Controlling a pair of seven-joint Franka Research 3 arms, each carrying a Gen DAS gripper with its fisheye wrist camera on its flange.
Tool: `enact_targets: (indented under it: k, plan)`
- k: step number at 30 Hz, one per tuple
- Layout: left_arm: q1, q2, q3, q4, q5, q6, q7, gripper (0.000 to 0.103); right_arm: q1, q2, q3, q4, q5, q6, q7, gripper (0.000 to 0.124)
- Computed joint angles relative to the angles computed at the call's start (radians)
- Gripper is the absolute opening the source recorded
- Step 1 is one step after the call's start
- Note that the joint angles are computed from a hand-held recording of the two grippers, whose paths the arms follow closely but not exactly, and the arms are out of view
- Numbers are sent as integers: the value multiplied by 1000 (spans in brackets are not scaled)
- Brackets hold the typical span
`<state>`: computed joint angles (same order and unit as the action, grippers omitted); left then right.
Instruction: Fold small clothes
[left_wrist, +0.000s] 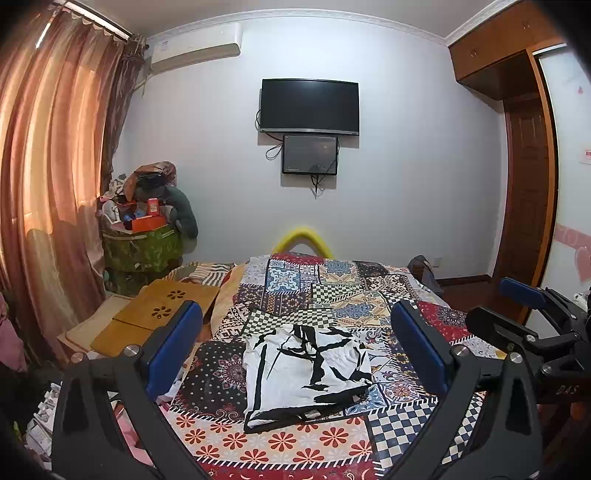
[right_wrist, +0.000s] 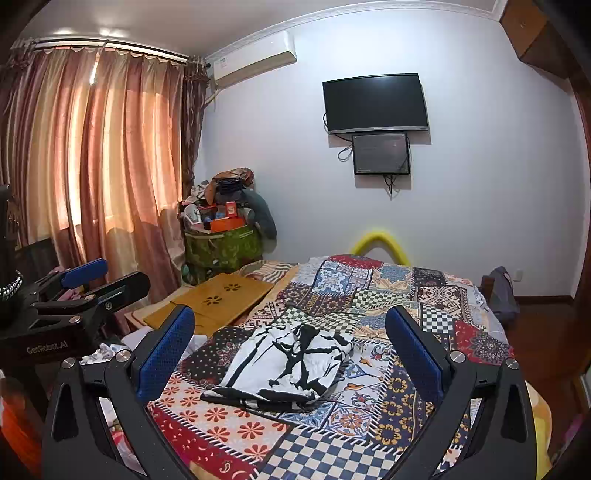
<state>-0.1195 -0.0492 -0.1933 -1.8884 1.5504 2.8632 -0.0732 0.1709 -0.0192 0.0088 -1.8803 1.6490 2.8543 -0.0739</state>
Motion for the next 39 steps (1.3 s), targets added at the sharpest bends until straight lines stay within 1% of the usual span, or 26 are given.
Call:
enact_targets:
  k: [17, 21, 27, 30, 39]
  plan:
    - [-5, 16, 5, 12, -17, 21, 27, 103, 1, -4, 0, -2, -1, 6, 8, 103]
    - [-5, 19, 6, 14, -39, 27, 54, 103, 3, -3, 1, 0, 3, 14, 7, 103]
    - [-1, 23, 12, 13, -66, 48, 62, 103, 6, -3, 4, -2, -2, 26, 18, 103]
    - [-1, 22, 10, 13, -66, 37, 65, 103, 6, -3, 3, -2, -7, 25, 23, 103]
    - [2, 31, 16, 15, -89, 67, 89, 103, 15, 5, 10, 4, -27, 44, 49, 103]
